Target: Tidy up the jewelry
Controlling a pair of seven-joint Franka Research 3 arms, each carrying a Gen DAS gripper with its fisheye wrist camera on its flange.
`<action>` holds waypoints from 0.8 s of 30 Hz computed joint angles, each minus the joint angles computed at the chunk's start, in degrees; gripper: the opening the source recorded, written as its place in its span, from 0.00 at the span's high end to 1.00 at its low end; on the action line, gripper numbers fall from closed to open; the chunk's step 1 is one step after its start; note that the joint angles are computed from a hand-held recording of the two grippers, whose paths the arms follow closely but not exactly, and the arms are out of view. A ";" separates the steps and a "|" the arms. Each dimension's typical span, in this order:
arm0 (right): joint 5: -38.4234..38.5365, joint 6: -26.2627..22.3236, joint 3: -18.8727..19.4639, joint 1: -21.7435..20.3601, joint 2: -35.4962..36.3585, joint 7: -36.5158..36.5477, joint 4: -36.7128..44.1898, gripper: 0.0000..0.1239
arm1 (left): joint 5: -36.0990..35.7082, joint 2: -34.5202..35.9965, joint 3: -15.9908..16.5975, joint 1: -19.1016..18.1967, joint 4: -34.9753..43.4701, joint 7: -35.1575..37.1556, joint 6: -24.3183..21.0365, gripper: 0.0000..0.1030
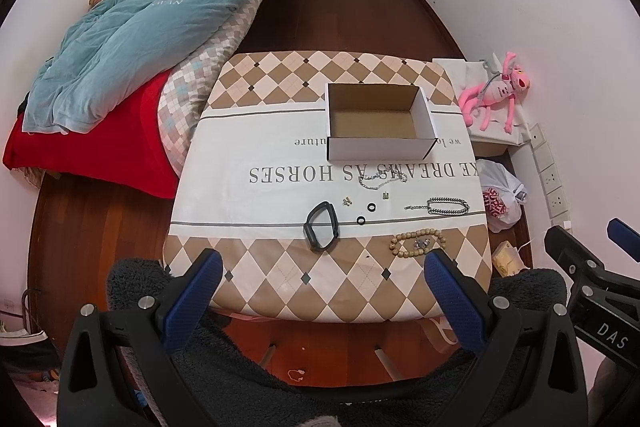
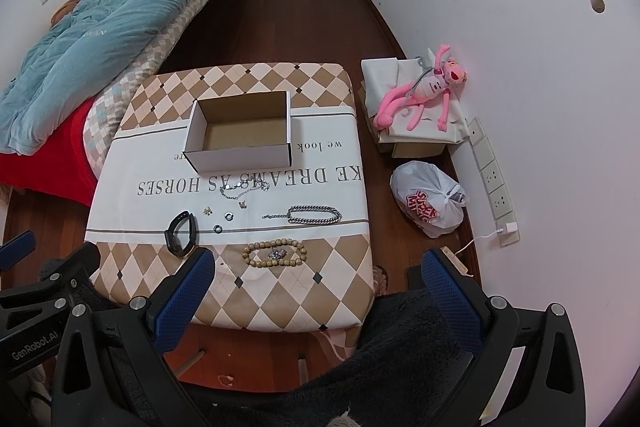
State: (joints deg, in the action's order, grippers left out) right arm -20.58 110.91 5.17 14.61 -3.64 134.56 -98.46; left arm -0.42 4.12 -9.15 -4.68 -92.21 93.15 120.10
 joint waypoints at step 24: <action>1.89 2.44 -0.96 -0.54 1.31 0.38 0.96 0.17 | 0.10 1.94 -0.45 -0.65 0.75 -0.86 1.90 0.00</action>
